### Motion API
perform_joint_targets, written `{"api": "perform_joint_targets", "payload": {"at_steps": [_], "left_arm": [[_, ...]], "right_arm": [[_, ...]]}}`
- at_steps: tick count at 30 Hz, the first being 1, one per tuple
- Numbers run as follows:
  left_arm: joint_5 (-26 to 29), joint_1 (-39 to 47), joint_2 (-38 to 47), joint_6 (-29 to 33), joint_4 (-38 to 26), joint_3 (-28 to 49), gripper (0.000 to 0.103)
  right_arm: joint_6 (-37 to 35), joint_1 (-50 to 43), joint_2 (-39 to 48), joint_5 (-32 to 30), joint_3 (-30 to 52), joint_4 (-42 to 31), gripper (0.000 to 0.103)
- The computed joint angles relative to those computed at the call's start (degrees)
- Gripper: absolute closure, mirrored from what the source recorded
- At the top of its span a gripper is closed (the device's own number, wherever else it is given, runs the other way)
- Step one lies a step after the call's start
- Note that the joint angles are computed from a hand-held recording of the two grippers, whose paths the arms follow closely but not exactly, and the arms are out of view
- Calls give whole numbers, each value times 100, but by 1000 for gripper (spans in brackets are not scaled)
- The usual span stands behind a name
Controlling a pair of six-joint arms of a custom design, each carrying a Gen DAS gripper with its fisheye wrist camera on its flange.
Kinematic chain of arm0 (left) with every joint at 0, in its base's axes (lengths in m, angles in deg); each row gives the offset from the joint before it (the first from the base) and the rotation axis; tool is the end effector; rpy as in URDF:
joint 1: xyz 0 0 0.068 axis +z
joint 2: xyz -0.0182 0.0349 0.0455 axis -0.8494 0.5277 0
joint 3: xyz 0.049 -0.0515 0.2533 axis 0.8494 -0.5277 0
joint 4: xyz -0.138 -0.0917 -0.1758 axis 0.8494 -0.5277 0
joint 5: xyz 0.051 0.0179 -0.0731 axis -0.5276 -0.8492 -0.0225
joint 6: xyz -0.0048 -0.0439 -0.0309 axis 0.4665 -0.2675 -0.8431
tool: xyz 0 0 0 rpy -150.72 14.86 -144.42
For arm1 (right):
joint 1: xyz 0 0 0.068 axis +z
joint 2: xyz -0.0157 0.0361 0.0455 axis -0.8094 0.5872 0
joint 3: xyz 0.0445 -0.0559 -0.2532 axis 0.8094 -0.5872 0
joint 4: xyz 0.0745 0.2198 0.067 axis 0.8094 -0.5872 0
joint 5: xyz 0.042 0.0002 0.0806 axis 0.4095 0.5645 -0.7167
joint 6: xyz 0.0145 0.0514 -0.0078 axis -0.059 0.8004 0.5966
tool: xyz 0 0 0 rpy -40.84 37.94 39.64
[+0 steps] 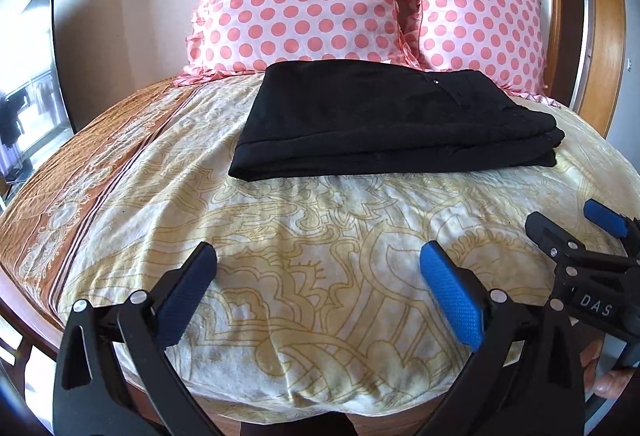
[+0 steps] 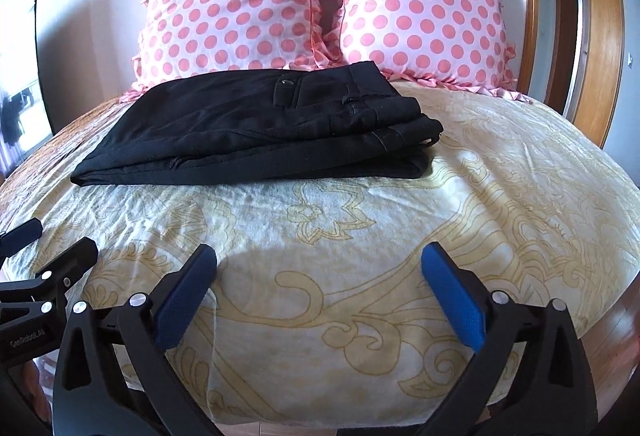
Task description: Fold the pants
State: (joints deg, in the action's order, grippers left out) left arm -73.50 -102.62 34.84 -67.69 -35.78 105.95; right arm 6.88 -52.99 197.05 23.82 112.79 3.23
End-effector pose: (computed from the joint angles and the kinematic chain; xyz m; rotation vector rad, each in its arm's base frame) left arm 0.2502 -0.2129 0.0511 -0.2175 2.2130 0.1045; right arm 0.2887 0.0098 0.0705 -0.2138 2.1983 0.0905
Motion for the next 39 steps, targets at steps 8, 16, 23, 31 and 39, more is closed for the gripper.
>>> {"api": "perform_joint_targets", "payload": {"at_steps": [8, 16, 23, 31, 39], "left_arm": [[-17, 9, -2, -10, -12, 12, 2], [-32, 3, 14, -6, 24, 4, 2], [-30, 3, 17, -9, 22, 5, 2], [-31, 6, 15, 1, 26, 5, 2], [-34, 5, 13, -5, 19, 7, 2]], "right_arm": [[-33, -50, 77, -83, -99, 285, 1], [-53, -85, 172, -157, -187, 602, 1], [-33, -67, 174, -129, -197, 610, 1], [-36, -73, 182, -136, -203, 632, 1], [-37, -75, 181, -136, -206, 633, 1]]}}
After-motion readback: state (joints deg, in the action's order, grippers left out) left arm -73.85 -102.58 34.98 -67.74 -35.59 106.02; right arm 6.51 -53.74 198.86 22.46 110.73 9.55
